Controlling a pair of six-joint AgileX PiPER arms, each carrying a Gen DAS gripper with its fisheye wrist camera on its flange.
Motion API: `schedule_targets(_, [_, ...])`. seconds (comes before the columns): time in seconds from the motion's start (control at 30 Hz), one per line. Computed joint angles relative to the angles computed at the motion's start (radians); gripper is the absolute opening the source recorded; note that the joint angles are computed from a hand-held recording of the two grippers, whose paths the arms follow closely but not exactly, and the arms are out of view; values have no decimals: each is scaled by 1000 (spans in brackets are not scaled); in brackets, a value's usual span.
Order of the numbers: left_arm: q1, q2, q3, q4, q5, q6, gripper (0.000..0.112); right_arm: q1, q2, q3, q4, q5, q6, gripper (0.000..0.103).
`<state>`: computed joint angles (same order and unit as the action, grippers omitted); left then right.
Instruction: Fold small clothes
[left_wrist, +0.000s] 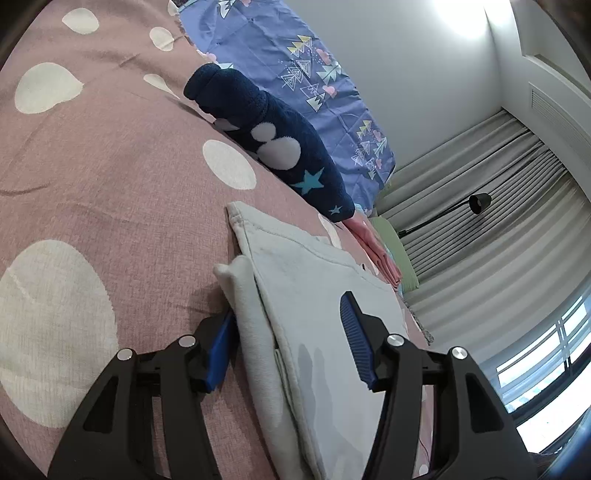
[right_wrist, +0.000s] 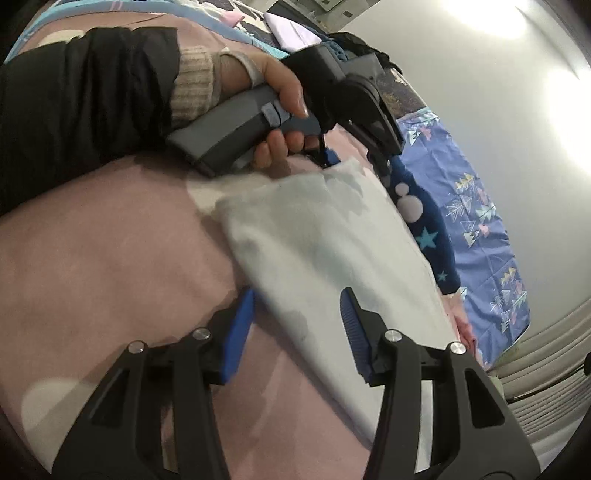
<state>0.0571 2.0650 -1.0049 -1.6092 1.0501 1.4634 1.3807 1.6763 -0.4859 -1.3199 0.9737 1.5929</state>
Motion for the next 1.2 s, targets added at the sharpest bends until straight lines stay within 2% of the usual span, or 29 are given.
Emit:
schedule_targets(0.1, [7, 5, 1, -6, 16, 3, 55, -39, 87, -61, -106, -9, 61, 36])
schedule_targets(0.17, [15, 14, 1, -13, 36, 7, 55, -63, 129, -97, -146, -10, 81, 34])
schedule_targets(0.47, [21, 26, -2, -24, 63, 8, 55, -86, 172, -137, -175, 6, 88, 34])
schedule_targets(0.6, [16, 20, -6, -12, 46, 1, 55, -100, 180, -156, -167, 1, 85, 34])
schedule_targets(0.7, [-14, 3, -13, -5, -3, -21, 45, -125, 196, -177, -180, -11, 95, 28])
schedule_targets(0.73, [-31, 0, -23, 7, -26, -41, 31, -145, 182, -175, -186, -41, 93, 25])
schedule_targets(0.77, [-50, 2, -39, 31, -52, -72, 15, -159, 165, -167, -191, -66, 99, 13])
schedule_targets(0.8, [-65, 7, -55, 56, -77, -104, 10, -182, 137, -153, -196, -96, 113, 10])
schedule_targets(0.9, [-64, 9, -59, 58, -84, -112, 8, -280, -1, -89, -221, -253, 175, 4])
schedule_targets(0.97, [-82, -14, -47, 61, -132, -113, 8, -348, -70, -59, -224, -348, 204, 3])
schedule_targets(1.07, [-94, -34, -39, 69, -168, -122, 8, -403, -109, -37, -235, -427, 238, 3])
schedule_targets(1.2, [-100, -44, -38, 72, -188, -153, 8, -433, -162, -14, -257, -469, 271, 3])
